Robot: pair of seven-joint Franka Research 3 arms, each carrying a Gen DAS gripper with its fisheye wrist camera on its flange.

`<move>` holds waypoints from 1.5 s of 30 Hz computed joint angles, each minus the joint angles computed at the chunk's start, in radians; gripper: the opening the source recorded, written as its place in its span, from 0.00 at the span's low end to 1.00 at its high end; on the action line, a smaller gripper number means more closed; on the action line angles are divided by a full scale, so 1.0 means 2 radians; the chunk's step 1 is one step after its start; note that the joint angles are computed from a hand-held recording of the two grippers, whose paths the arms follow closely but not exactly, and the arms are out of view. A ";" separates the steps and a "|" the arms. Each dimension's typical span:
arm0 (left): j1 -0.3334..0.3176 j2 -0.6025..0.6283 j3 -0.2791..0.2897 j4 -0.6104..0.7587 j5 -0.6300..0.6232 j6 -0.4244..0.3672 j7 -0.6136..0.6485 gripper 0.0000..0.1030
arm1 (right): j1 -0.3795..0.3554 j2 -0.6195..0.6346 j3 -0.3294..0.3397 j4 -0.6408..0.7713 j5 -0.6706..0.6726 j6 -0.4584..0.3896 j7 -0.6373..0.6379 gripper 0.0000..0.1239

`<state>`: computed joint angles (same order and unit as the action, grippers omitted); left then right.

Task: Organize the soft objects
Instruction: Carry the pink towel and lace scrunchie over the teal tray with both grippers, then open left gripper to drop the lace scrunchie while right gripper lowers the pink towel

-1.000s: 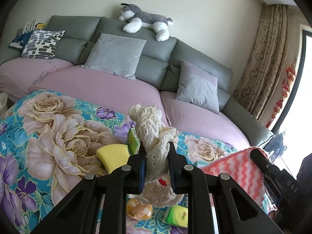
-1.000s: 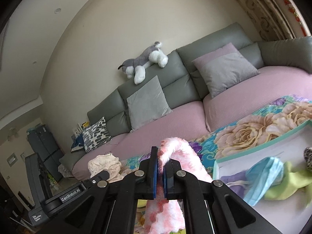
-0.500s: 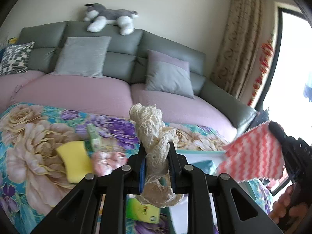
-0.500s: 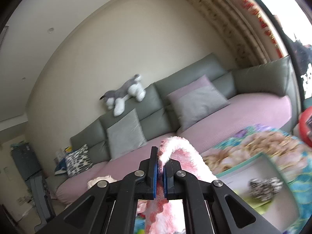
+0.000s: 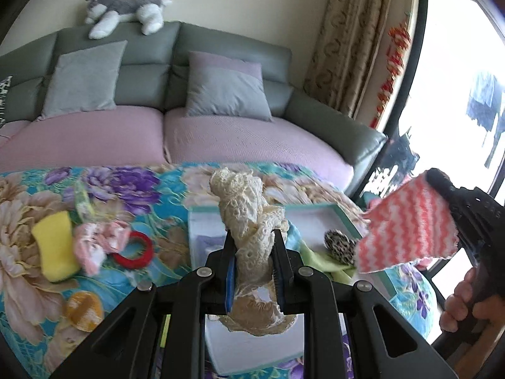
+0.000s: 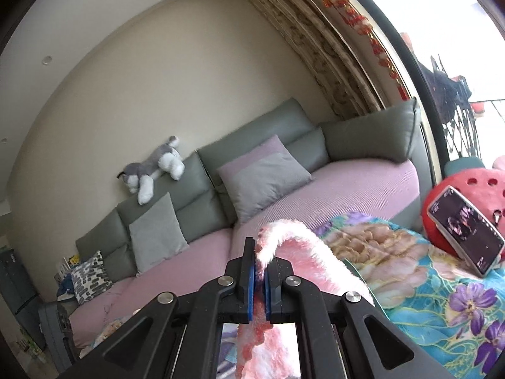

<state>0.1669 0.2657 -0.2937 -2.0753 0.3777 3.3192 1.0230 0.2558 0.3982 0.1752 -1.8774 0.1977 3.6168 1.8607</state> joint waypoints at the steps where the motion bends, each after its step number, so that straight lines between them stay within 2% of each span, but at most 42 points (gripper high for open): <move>1: 0.018 0.007 -0.023 0.006 0.005 -0.008 0.002 0.20 | -0.005 0.003 0.002 0.001 -0.005 -0.006 0.003 0.04; 5: 0.051 0.029 -0.073 0.021 -0.006 -0.044 0.026 0.20 | -0.011 0.027 0.004 0.026 -0.001 -0.070 0.003 0.04; 6: 0.065 0.038 -0.093 0.027 -0.015 -0.059 0.039 0.20 | -0.016 0.036 0.009 0.038 0.001 -0.099 0.003 0.04; 8: 0.072 0.051 -0.108 0.035 -0.029 -0.079 0.057 0.20 | -0.022 0.047 0.015 0.053 0.011 -0.137 -0.004 0.04; 10: 0.061 0.058 -0.105 0.046 -0.039 -0.106 0.070 0.20 | -0.016 0.056 0.007 0.068 0.024 -0.176 -0.014 0.04; 12: 0.053 0.062 -0.101 0.052 -0.051 -0.124 0.082 0.20 | 0.013 0.062 -0.028 0.082 0.034 -0.217 -0.015 0.04; 16: 0.045 0.073 -0.100 0.065 -0.084 -0.154 0.105 0.20 | 0.045 0.071 -0.067 0.096 0.041 -0.269 -0.018 0.04; 22: 0.013 0.084 -0.069 0.080 -0.118 -0.183 0.124 0.20 | 0.054 0.084 -0.079 0.118 0.033 -0.325 -0.020 0.04; 28: -0.017 0.089 -0.039 0.091 -0.152 -0.192 0.144 0.21 | 0.061 0.095 -0.086 0.133 0.019 -0.345 -0.014 0.03; 35: -0.036 0.099 -0.017 0.106 -0.193 -0.194 0.168 0.21 | 0.074 0.104 -0.104 0.145 0.002 -0.346 0.007 0.04; 42: -0.053 0.106 0.003 0.118 -0.196 -0.195 0.164 0.22 | 0.100 0.116 -0.139 0.164 -0.038 -0.352 0.047 0.04; 45: -0.061 0.106 0.012 0.120 -0.189 -0.194 0.156 0.22 | 0.098 0.120 -0.138 0.168 -0.044 -0.350 0.056 0.04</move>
